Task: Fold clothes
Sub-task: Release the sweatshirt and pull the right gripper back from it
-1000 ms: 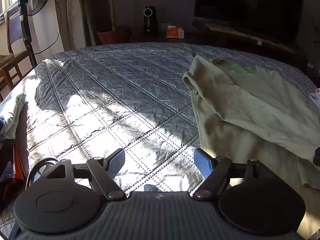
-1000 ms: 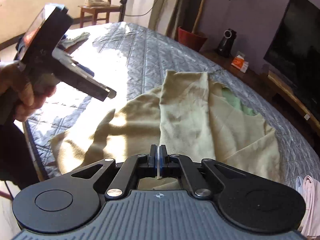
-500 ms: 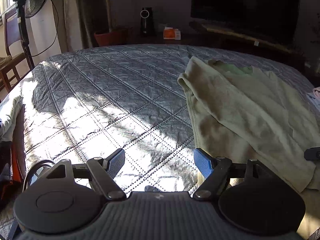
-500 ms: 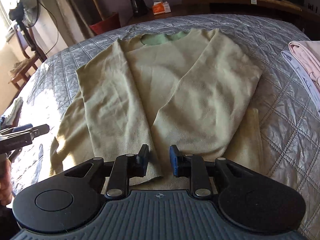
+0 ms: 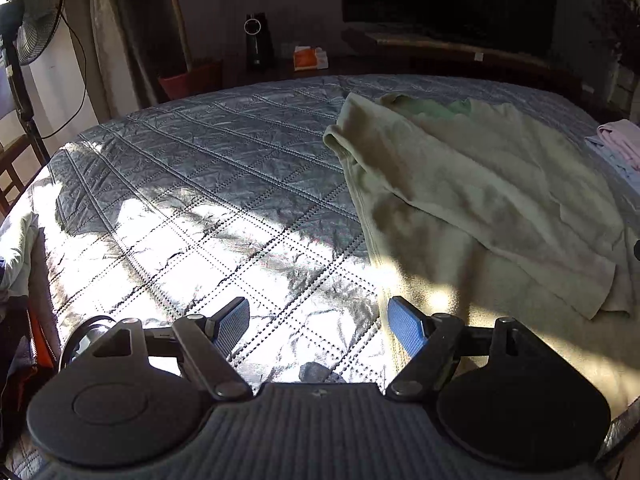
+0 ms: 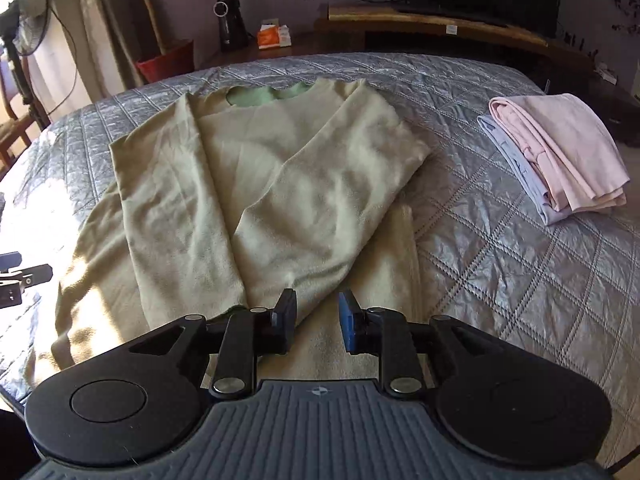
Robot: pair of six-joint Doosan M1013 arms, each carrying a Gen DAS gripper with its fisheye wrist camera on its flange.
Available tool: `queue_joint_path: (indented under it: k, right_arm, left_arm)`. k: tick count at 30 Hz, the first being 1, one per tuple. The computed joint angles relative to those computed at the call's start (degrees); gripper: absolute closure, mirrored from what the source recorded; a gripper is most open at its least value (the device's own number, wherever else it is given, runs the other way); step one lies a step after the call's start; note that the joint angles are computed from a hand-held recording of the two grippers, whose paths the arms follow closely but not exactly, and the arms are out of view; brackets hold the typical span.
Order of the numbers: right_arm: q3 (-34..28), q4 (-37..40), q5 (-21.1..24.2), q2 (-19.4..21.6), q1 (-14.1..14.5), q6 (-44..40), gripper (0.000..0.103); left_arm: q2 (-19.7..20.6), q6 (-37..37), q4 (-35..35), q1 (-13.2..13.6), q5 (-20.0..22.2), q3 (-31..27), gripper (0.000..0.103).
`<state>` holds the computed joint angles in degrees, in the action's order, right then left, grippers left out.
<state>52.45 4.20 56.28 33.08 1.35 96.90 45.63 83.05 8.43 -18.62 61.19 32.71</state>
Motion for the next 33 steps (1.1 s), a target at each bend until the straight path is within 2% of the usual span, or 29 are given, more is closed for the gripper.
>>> queue_joint_path:
  k: [2,5,11,18,22,24,25,26,28,30,32,33]
  right_arm:
    - [3.7,2.0,-1.2,-2.2,-1.0,2.1,0.066]
    - [8.8,6.0,-3.1,-5.0,-2.4,3.3,0.061]
    - [15.1,11.6,-8.0,-8.4,-4.1,3.2,0.05]
    - [17.7,13.5,-9.6,-9.4,-4.4,1.7,0.047]
    - [18.5,15.2,-10.9,-9.7,-4.6,-0.2,0.046]
    - [19.1,16.3,-12.4,-10.1,-4.6,-2.1,0.046]
    - [18.7,15.1,-11.8,-9.9,-4.5,-1.3,0.046]
    - [18.4,14.1,-11.3,-9.7,-4.3,-0.8,0.045]
    - [18.5,13.9,-11.1,-9.6,-4.2,-1.5,0.044]
    - [18.2,11.3,-10.8,-9.6,-3.7,-0.8,0.05]
    - [17.8,10.0,-9.9,-9.4,-3.4,-0.8,0.094]
    - [17.7,10.3,-9.5,-9.3,-3.4,-1.1,0.094]
  left_arm:
    - [0.1,2.0,-3.5,0.3,3.1,-0.7,0.028]
    - [-1.1,3.2,-4.7,0.2,4.0,1.1,0.027]
    - [-1.2,1.9,-7.9,0.4,8.9,1.0,0.025]
    - [-2.4,2.0,-8.9,0.1,10.3,2.9,0.022]
    - [-2.1,-1.5,-12.3,1.1,10.9,2.1,0.022]
    - [-1.8,-2.8,-14.3,1.7,10.6,1.7,0.017]
    - [-1.8,-2.7,-14.6,1.7,10.4,1.8,0.014]
    - [-1.7,-1.4,-14.2,1.5,10.5,1.8,0.01]
    - [-2.0,1.3,-11.2,0.5,10.4,2.6,0.009]
    - [-2.5,3.8,-7.9,-0.6,9.8,3.9,0.01]
    - [-2.9,4.7,-8.5,-0.6,8.8,4.7,0.017]
    - [-3.2,4.7,-8.6,-0.5,8.2,5.1,0.023]
